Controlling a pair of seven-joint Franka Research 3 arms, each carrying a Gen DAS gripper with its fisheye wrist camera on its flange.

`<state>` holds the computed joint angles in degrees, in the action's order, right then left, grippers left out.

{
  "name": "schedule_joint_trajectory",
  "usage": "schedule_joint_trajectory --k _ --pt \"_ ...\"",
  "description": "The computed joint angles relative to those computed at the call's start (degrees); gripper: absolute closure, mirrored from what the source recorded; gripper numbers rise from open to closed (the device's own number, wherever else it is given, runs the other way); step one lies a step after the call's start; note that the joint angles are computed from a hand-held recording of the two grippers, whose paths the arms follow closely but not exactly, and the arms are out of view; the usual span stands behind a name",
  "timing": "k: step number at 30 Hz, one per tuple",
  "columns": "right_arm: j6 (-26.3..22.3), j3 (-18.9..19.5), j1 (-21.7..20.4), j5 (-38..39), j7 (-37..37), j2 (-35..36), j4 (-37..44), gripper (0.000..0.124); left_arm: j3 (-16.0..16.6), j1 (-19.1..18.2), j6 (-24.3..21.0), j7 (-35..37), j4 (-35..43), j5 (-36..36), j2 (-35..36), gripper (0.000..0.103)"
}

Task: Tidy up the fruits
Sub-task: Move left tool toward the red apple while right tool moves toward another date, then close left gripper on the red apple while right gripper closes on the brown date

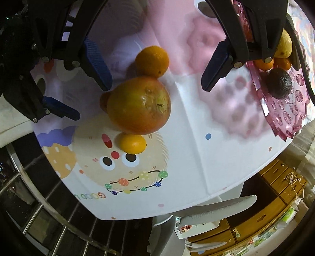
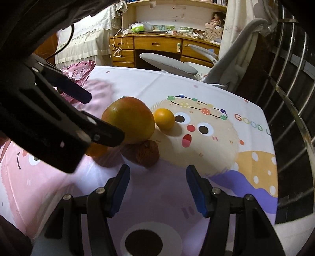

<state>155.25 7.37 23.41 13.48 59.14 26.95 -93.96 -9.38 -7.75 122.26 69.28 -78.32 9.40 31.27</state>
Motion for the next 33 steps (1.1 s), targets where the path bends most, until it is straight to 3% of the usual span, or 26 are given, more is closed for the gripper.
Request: schedule_joint_trajectory --k 8,22,31,33 --pt "-1.13 1.06 -0.40 1.54 -2.95 3.07 3.53 0.065 -0.60 0.63 1.69 1.44 1.21 -1.59 1.92 0.011" --pt "-2.42 1.50 -0.68 3.60 -3.65 5.36 6.51 0.087 -2.48 3.34 5.76 4.03 2.10 -8.18 4.67 0.011" --pt "-2.82 2.34 -1.45 5.79 -4.43 5.42 6.64 0.093 -4.71 6.11 10.57 6.66 -0.65 -15.35 4.40 0.034" --pt "-2.99 2.25 -1.38 6.09 -4.09 5.51 6.86 0.094 -4.76 6.32 11.76 6.65 -1.62 -16.28 4.00 0.034"
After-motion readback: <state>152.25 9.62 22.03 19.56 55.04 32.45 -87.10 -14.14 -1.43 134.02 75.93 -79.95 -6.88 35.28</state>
